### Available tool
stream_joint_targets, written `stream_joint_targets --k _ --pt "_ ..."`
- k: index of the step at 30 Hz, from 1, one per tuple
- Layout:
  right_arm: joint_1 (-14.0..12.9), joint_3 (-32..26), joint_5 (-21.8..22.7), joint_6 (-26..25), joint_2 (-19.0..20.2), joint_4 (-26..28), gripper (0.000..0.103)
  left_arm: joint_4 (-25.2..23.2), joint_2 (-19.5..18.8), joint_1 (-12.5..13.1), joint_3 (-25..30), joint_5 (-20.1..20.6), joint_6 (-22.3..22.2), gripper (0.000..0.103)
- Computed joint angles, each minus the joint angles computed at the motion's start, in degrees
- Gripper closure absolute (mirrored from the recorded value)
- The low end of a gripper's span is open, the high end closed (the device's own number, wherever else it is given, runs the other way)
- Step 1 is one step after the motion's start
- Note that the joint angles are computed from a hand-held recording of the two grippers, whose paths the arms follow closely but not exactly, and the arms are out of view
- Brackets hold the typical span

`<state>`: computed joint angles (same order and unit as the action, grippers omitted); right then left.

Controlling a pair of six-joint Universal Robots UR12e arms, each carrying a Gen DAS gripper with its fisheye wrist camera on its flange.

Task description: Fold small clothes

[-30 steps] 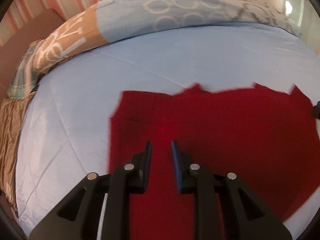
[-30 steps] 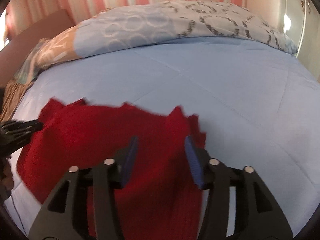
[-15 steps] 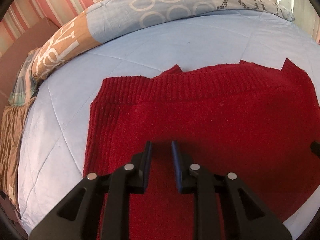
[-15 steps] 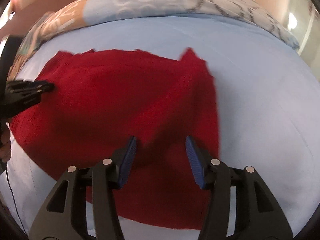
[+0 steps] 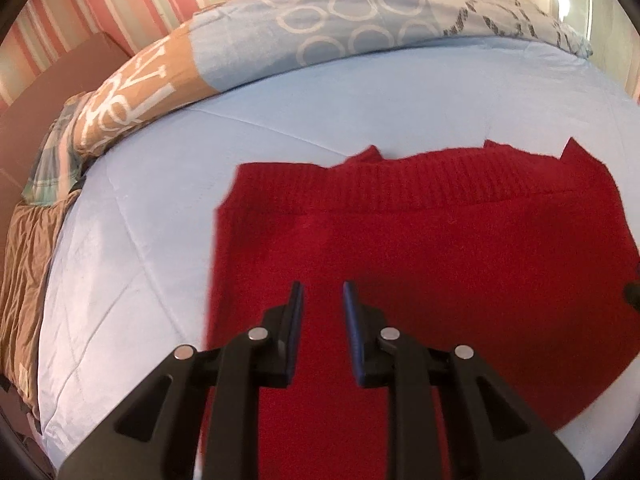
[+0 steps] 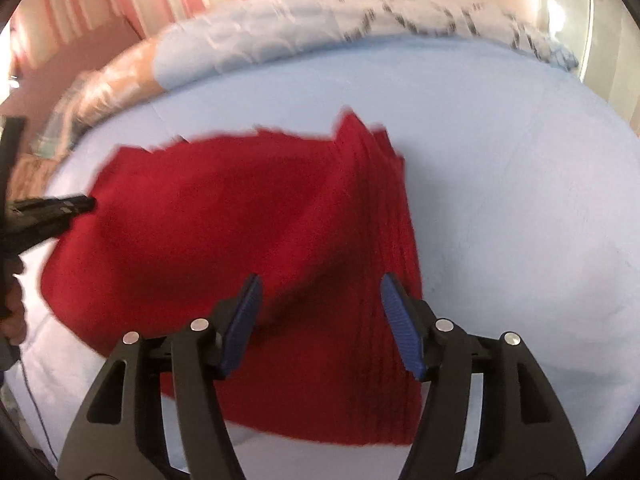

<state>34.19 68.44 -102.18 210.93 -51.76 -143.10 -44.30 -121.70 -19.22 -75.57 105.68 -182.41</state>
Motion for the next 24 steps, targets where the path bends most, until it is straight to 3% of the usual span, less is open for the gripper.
stream_joint_targets --k 3,9,13,16,20,24 --pt "0.7 -0.8 0.3 -1.6 -0.3 0.6 0.036 -0.3 2.1 0.7 -2.4 0.1 -1.9 0.072" --pt "1.5 -3.8 2.9 -4.3 1.6 5.8 0.035 -3.0 4.1 1.8 -6.3 0.8 -4.9 0.071" --pt "1.6 -4.9 0.7 -4.5 2.6 10.1 0.035 -0.8 4.1 1.4 -8.1 5.0 -3.9 0.068" --pt "0.8 -3.1 2.1 -2.6 1.9 9.2 0.037 0.0 4.6 1.6 -9.5 5.4 -4.1 0.067" --pt "0.9 -2.9 1.4 -4.0 2.0 9.1 0.037 1.9 5.1 2.1 -11.4 5.9 -4.7 0.051" --pt "0.8 -2.9 1.7 -3.5 2.2 8.9 0.036 2.0 4.6 2.2 -11.2 6.0 -4.4 0.050"
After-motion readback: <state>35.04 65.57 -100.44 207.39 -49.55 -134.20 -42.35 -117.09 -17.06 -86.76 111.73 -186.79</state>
